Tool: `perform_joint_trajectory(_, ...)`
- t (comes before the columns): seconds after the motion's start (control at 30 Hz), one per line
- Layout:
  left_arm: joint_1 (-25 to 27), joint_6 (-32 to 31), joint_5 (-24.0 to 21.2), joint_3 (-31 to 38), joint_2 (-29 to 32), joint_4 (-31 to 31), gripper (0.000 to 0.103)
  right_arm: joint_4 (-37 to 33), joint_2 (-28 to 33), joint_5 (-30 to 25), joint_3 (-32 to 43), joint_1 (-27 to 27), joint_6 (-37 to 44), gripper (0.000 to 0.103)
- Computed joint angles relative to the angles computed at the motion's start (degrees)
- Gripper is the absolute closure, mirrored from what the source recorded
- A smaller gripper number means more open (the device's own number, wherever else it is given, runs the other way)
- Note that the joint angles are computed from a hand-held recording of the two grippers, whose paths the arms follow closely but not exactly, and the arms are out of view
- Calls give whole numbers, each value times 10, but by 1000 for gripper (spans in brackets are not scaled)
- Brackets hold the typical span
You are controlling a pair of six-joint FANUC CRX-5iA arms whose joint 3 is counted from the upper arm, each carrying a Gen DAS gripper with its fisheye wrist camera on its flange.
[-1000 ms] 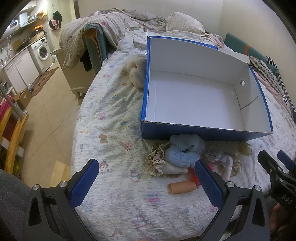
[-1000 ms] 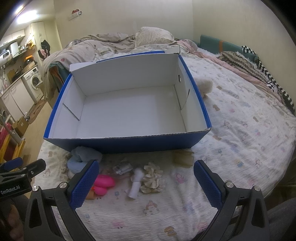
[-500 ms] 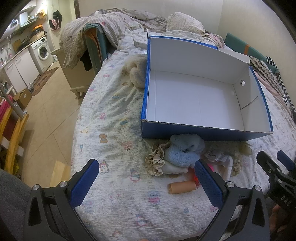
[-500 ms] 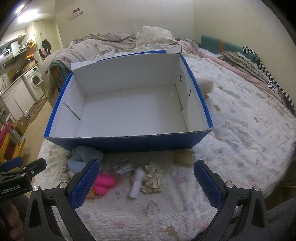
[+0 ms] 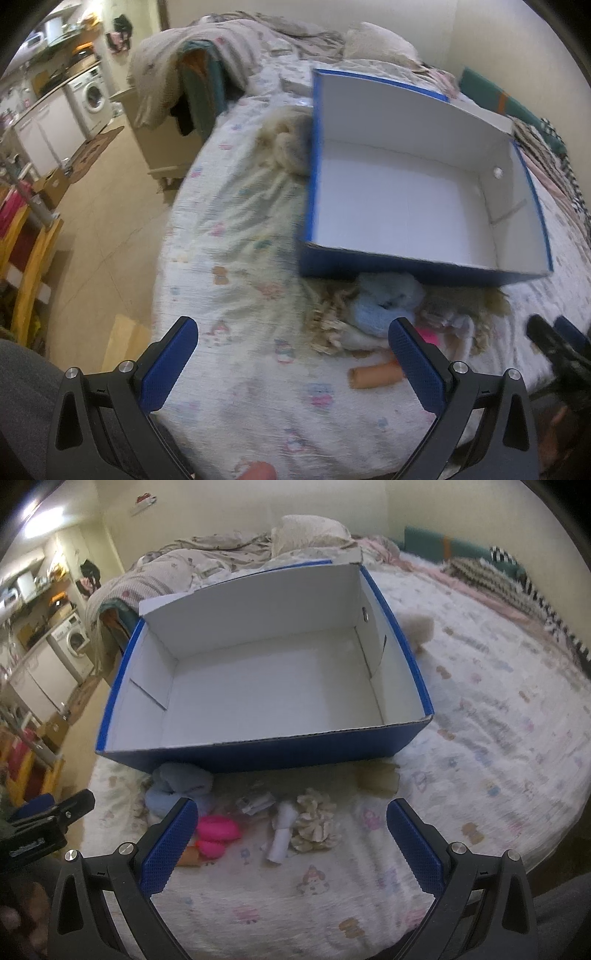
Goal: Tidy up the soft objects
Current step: 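Grasp the light blue plush with the left tool while the right tool grasps the pink heart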
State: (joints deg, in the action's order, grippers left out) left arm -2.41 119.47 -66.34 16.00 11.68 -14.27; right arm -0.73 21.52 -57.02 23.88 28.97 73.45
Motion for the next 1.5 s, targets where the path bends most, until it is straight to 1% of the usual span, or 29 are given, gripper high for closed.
perform_joint_trajectory(0.1,24,9,-17,4,2,14,0,-38,22,-50,52,-20,9,0)
perform_joint_trajectory(0.17,42,11,-24,5,5,32,0,-63,44,-95,97,-34,12,0)
perform_joint_trajectory(0.3,78,-6,-34,5,25,99,0,-110,108,-196,206,-55,27,0)
perform_joint_trajectory(0.33,82,-15,-36,7,32,114,1,-116,117,-207,221,-58,30,0)
perform_joint_trajectory(0.47,75,-58,-57,41,72,149,2,-121,140,-223,248,-60,30,0)
perform_joint_trajectory(0.53,68,-89,-52,54,90,169,12,-125,147,-227,250,-62,26,0)
perform_joint_trajectory(0.57,63,-110,-57,65,102,177,13,-126,150,-229,250,-63,24,0)
perform_joint_trajectory(0.6,56,-122,-67,82,115,177,14,-125,151,-228,246,-64,23,0)
perform_joint_trajectory(0.73,34,-163,-76,123,150,185,17,-128,156,-234,240,-70,5,0)
perform_joint_trajectory(0.83,16,-177,-85,157,173,173,24,-133,157,-235,239,-73,0,0)
perform_joint_trajectory(0.9,8,-184,-94,181,191,163,25,-132,157,-232,236,-73,0,0)
perform_joint_trajectory(0.93,3,-186,-104,197,203,155,27,-134,158,-233,237,-74,0,0)
perform_joint_trajectory(0.97,2,-187,-115,212,216,147,32,-137,159,-234,239,-75,0,0)
perform_joint_trajectory(1.0,0,-184,-126,225,227,141,52,-139,163,-238,244,-75,0,0)
perform_joint_trajectory(1.03,-2,-180,-134,234,234,133,67,-139,164,-239,246,-75,3,0)
perform_joint_trajectory(1.07,-3,-177,-138,239,237,127,67,-139,165,-242,248,-77,7,0)
perform_joint_trajectory(1.1,-1,-177,-134,234,235,131,73,-137,165,-242,247,-76,9,0)
perform_joint_trajectory(1.13,1,-180,-129,228,232,138,82,-135,163,-238,241,-76,12,0)
perform_joint_trajectory(1.2,5,-191,-118,209,217,148,86,-140,162,-239,242,-77,15,0)
perform_joint_trajectory(1.27,15,-196,-99,180,195,170,88,-143,162,-240,242,-77,15,0)
perform_joint_trajectory(1.37,36,-199,-66,120,142,209,88,-146,164,-241,245,-77,16,0)
perform_joint_trajectory(1.43,51,-206,-54,95,115,231,88,-148,164,-242,246,-75,18,0)
perform_joint_trajectory(1.47,58,-209,-44,78,96,238,88,-150,163,-241,245,-75,20,0)
perform_joint_trajectory(1.5,60,-211,-37,70,82,232,88,-154,162,-242,245,-75,23,0)
